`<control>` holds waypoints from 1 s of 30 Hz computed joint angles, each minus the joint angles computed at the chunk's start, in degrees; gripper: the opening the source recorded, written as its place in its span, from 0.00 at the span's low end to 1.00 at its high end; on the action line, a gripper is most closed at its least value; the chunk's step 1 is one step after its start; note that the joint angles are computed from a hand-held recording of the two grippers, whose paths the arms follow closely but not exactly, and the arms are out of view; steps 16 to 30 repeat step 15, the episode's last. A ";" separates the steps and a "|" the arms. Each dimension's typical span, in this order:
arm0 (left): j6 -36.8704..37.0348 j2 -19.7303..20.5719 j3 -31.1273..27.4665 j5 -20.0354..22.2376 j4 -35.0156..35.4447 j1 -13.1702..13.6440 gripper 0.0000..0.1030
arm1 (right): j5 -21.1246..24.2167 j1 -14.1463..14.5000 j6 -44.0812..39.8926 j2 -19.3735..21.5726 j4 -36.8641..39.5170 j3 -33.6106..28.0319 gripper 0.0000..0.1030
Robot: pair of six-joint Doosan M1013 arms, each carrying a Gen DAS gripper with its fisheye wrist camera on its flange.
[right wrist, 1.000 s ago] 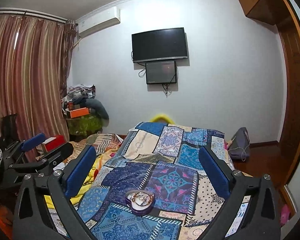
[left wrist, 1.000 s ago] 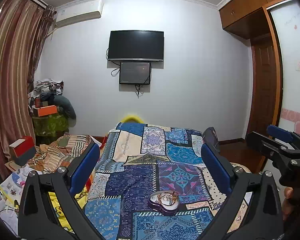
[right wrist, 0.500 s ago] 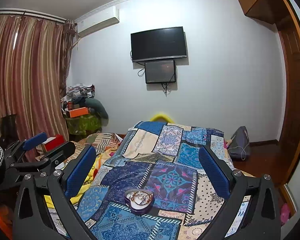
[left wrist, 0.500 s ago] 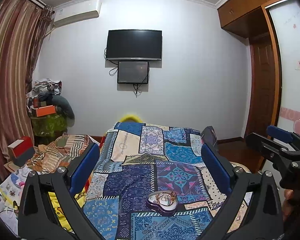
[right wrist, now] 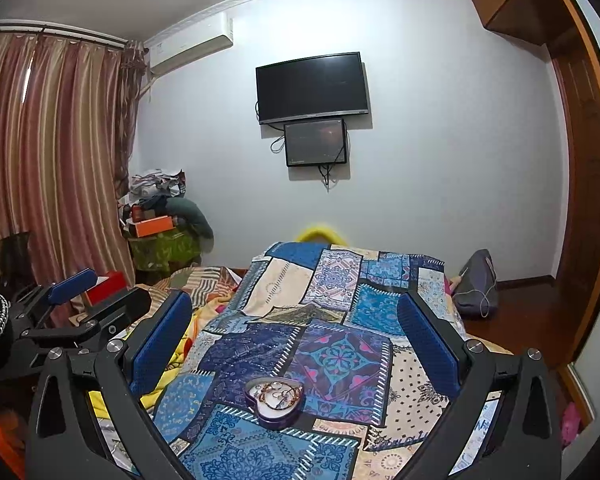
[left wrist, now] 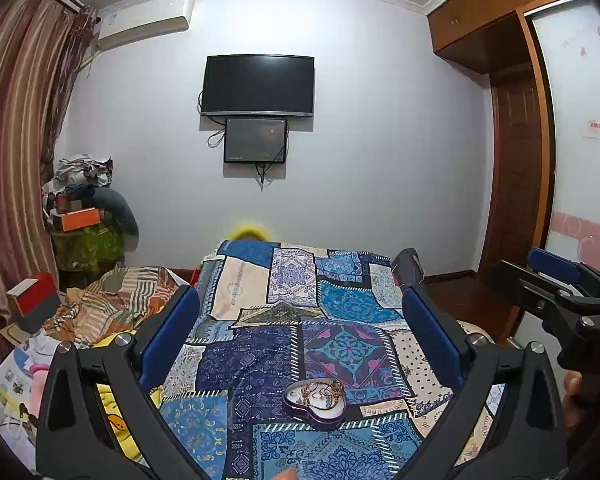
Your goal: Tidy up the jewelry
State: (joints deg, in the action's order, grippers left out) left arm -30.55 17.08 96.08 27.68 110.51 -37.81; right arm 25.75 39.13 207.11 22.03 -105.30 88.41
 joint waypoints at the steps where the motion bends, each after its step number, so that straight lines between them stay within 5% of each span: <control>1: -0.14 0.03 -0.02 0.12 0.11 -0.05 0.99 | 0.06 0.01 -0.12 -0.02 0.17 -0.03 0.99; 30: -1.22 -0.03 0.01 -0.50 1.44 -0.16 0.99 | -0.12 -0.25 0.72 -0.10 0.20 0.10 0.99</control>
